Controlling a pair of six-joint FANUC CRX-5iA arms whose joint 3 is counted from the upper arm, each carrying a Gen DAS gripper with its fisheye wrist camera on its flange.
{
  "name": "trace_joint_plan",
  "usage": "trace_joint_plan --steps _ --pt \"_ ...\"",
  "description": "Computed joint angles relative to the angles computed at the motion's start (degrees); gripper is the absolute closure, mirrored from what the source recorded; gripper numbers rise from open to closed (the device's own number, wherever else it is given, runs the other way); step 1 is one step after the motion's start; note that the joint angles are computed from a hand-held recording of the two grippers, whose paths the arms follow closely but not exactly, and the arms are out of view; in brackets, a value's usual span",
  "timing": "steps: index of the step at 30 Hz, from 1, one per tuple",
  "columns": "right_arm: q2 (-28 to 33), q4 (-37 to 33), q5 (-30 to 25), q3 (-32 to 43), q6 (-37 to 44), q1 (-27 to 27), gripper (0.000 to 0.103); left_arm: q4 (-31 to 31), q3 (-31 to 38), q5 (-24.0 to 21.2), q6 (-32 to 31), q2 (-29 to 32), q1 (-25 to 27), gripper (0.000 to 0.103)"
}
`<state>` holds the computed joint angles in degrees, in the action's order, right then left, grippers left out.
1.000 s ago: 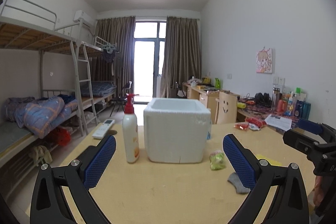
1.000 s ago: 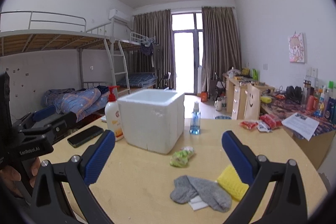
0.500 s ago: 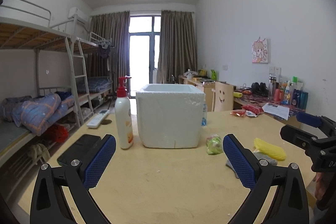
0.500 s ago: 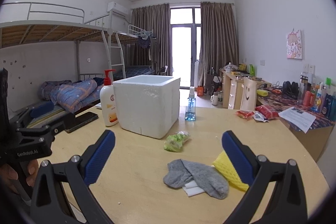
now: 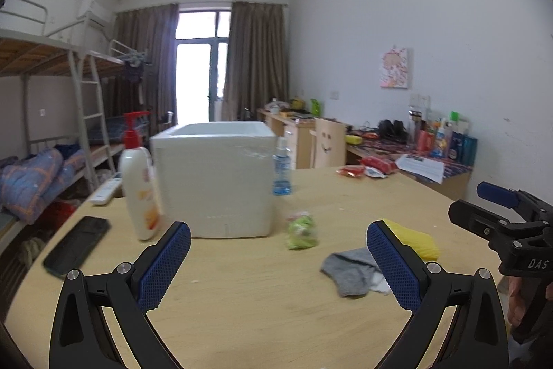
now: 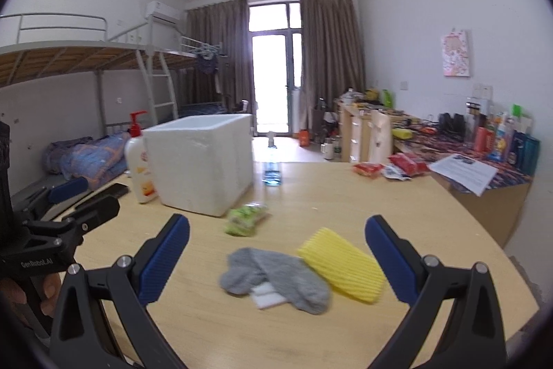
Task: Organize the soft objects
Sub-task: 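Move the left tool to the grey sock while the right tool approaches the yellow net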
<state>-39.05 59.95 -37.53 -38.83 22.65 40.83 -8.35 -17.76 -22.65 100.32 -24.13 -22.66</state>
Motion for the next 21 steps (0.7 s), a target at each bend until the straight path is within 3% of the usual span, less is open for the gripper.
trace_joint_plan --steps 4,11,15,21 --pt "-0.7 -1.8 -0.1 -0.1 1.0 -2.3 0.0 7.1 -0.2 1.5 -7.4 2.6 -0.4 0.001" --pt "0.7 -5.9 -0.6 1.1 4.8 -4.9 0.0 12.9 1.4 1.2 -13.3 7.2 -1.7 0.001" --pt "1.7 -9.2 0.3 1.9 7.4 -6.6 0.0 12.6 3.4 -0.2 -13.1 9.6 -2.3 0.001" --pt "4.4 -16.7 -0.3 5.1 14.0 -8.3 0.0 18.0 5.1 -2.8 -17.2 13.1 -2.4 0.001"
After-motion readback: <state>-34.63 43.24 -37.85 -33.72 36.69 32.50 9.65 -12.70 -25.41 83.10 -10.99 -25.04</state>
